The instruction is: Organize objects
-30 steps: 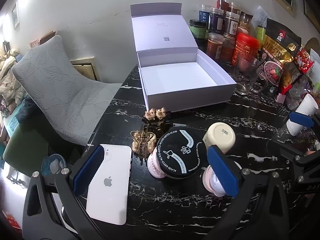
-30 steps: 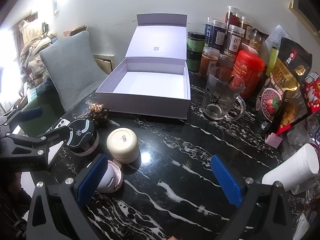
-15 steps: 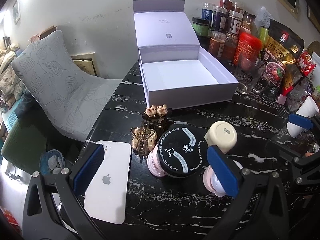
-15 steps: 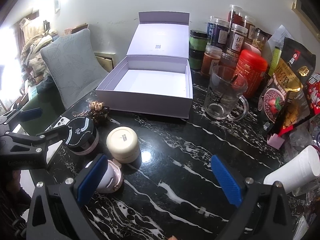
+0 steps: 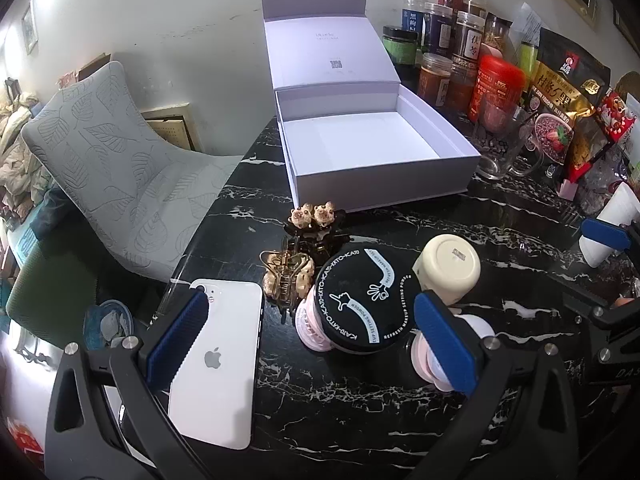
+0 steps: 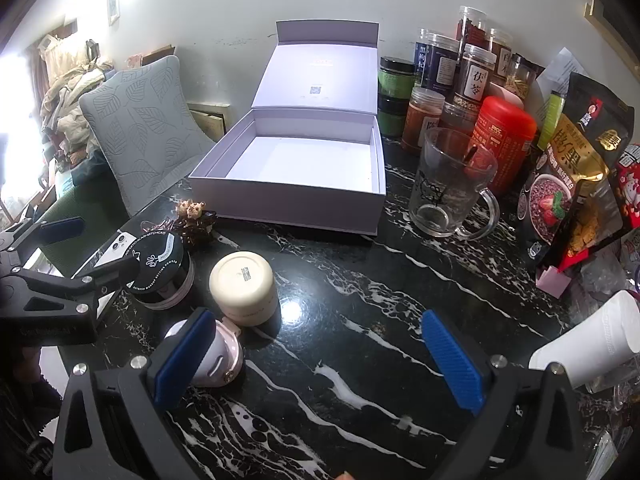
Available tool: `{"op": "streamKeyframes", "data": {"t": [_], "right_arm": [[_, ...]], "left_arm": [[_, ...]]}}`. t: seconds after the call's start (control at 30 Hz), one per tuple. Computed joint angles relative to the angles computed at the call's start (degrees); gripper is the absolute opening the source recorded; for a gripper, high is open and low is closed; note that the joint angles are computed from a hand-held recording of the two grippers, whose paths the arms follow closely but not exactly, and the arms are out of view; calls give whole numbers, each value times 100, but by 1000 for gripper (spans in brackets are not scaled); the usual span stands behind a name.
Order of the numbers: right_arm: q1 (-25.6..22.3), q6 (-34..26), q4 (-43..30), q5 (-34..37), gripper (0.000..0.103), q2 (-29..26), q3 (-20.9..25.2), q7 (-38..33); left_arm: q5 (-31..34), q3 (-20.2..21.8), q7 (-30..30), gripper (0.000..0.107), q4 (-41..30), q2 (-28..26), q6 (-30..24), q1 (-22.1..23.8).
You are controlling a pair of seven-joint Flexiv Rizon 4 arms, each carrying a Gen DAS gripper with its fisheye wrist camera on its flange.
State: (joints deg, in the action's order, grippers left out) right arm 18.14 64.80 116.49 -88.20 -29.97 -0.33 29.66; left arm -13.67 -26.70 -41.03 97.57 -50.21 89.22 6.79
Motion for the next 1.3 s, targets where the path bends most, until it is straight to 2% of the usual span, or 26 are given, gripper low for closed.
{"op": "streamKeyframes", "data": {"t": [1.0,1.3], "right_arm": [[79,-72,44,-9,103,35,41,62],[192,-165,92,-31,103,70,113,170]], "left_arm": [[8,-224,19,103,162,15,6,245],[70,-418,59,103,450,72,110,501]]}}
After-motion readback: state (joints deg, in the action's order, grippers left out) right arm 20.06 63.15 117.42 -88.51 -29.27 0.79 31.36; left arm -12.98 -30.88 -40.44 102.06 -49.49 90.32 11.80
